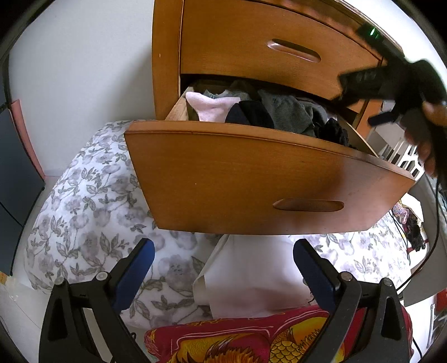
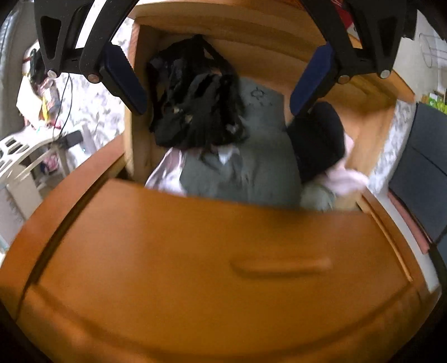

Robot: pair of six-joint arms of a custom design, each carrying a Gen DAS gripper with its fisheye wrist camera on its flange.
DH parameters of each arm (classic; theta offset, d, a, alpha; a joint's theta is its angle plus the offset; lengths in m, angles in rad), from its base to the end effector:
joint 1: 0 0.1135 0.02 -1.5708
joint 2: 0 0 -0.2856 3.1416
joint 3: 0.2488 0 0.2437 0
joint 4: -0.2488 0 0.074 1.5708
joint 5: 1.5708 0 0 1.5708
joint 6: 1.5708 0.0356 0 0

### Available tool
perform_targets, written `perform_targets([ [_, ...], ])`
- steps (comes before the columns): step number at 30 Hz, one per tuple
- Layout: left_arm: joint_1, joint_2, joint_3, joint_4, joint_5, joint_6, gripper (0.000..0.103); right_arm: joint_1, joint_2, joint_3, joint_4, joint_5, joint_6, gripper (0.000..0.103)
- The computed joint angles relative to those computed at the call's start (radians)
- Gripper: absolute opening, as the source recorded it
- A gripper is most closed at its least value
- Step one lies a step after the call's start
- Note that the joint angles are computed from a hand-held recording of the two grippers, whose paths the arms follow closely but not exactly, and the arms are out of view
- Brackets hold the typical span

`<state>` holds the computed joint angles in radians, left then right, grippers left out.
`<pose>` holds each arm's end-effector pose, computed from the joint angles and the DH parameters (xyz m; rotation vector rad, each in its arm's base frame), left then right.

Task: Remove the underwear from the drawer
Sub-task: 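Reach into the drawer and grasp the black clothing with the right gripper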

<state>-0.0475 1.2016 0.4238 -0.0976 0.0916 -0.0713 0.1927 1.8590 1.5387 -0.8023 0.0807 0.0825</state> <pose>0.1971 -0.0126 0.1728 0.0115 2.4481 -0.1647 0.3850 0.0722 0.2712 -0.1233 2.6841 -0.0235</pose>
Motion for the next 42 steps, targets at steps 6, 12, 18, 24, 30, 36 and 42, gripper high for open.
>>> perform_targets([
  [6, 0.005, 0.006, -0.001, 0.004, 0.010, 0.001, 0.099, -0.017, 0.105, 0.037, -0.041, -0.001, 0.017, 0.102],
  [12, 0.010, 0.012, 0.000, 0.006, 0.022, 0.002, 0.099, -0.032, 0.172, 0.082, -0.067, -0.037, 0.020, 0.102],
  [18, 0.016, 0.018, 0.001, 0.008, 0.032, 0.005, 0.099, -0.038, 0.217, 0.132, -0.098, -0.030, 0.029, 0.097],
  [24, 0.022, 0.019, 0.000, 0.009, 0.040, 0.005, 0.099, -0.052, 0.254, 0.176, -0.139, -0.045, 0.045, 0.079],
  [30, 0.020, 0.021, 0.001, 0.010, 0.043, 0.001, 0.099, -0.074, 0.295, 0.202, -0.161, -0.068, 0.032, 0.042],
  [36, 0.021, 0.021, 0.001, 0.009, 0.044, 0.000, 0.099, -0.081, 0.268, 0.165, -0.118, -0.066, 0.006, 0.023],
  [42, 0.022, 0.022, 0.001, 0.009, 0.045, 0.000, 0.099, -0.061, 0.196, 0.105, -0.083, -0.055, 0.011, 0.016],
])
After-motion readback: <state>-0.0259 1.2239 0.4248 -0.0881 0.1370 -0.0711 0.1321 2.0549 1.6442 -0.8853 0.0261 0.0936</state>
